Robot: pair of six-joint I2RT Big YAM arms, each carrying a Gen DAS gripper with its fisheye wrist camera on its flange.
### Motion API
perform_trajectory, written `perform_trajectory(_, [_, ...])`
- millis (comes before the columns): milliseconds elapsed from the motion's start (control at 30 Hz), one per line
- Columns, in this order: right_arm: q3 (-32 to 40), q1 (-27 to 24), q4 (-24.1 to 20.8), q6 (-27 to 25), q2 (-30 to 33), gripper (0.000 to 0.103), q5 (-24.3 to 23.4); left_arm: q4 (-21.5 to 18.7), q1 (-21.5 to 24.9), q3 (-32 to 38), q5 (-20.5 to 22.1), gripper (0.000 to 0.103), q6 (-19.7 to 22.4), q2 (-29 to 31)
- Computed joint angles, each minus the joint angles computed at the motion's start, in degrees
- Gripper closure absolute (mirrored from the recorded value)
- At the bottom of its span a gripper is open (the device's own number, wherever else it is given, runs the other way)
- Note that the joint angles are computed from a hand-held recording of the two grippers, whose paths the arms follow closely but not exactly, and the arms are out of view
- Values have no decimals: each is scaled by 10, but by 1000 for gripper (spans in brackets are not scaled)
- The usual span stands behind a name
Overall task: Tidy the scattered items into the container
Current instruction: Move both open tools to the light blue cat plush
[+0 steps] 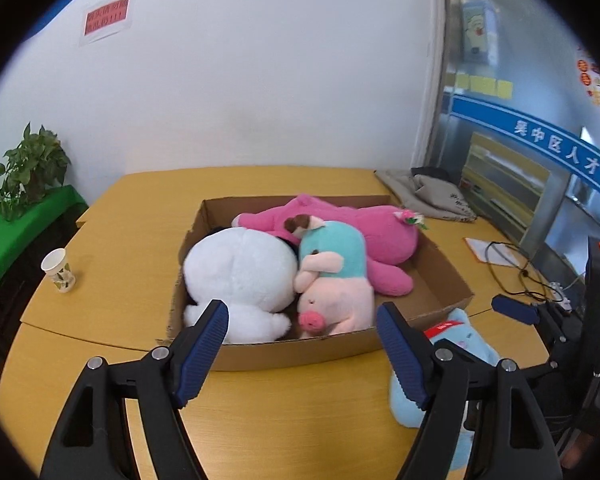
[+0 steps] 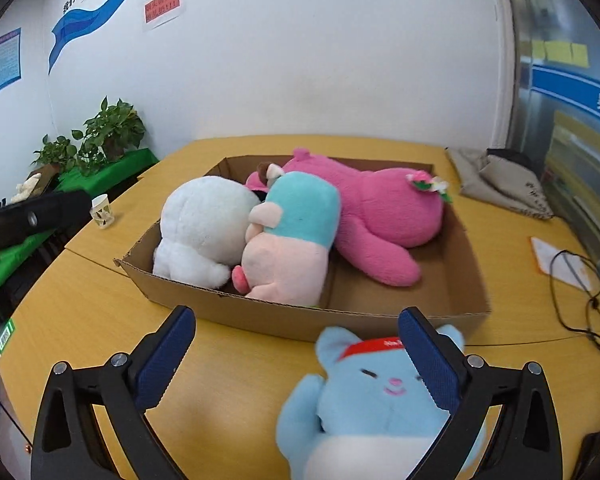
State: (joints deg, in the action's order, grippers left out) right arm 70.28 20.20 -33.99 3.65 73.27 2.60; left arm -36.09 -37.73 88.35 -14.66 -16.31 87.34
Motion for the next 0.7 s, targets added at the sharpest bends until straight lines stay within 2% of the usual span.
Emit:
perform_trajectory(200, [-31, -15, -1, -15, -57, 0, 26, 23, -22, -30, 18, 27, -16, -13])
perform_trajectory(333, [-44, -30, -6, -17, -75, 0, 24, 38, -26, -44, 64, 27, -36, -15])
perform_trajectory(433, [-52, -40, -16, -14, -81, 0, 25, 52, -30, -54, 81, 27, -39, -19])
perform_trajectory(700, [-58, -69, -20, -2, -80, 0, 18, 39, -35, -28, 96, 27, -31, 4])
